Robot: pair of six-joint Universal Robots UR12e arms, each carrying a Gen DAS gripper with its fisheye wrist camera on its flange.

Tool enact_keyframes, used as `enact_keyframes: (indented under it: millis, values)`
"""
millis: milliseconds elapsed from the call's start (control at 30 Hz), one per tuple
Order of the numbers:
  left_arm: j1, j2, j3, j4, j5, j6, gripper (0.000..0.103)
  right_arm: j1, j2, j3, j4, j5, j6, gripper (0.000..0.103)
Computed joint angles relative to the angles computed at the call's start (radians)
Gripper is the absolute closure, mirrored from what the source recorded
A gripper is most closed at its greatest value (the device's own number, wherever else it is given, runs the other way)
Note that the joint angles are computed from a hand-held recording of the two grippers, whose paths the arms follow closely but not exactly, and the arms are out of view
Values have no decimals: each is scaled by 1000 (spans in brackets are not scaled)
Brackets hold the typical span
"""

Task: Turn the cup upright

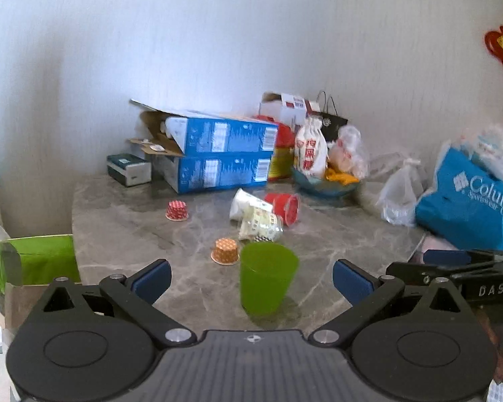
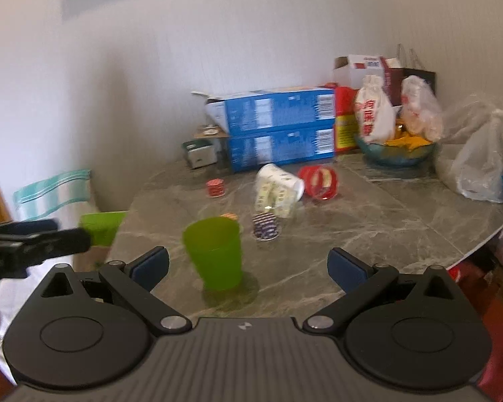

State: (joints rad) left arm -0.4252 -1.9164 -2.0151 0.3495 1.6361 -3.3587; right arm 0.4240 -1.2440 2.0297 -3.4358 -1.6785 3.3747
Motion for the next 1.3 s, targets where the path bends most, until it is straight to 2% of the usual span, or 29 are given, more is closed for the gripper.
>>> enact_keyframes:
  millis: [133, 200, 333, 733, 1300]
  values:
    - [-13, -30, 31, -39, 12, -8, 0, -13, 21, 4, -35, 0, 43, 1]
    - [-12, -36, 35, -51, -9, -20, 0, -18, 29, 7, -42, 7, 55, 1]
    - [-23, -41, 36, -43, 8, -28, 0, -15, 31, 6, -31, 0, 39, 1]
    - [-30, -26, 44, -96, 64, -17, 0, -5, 32, -1, -34, -23, -35, 1]
    - [-37, -21, 50, -106, 79, -15, 0, -18, 29, 4, -56, 2, -36, 1]
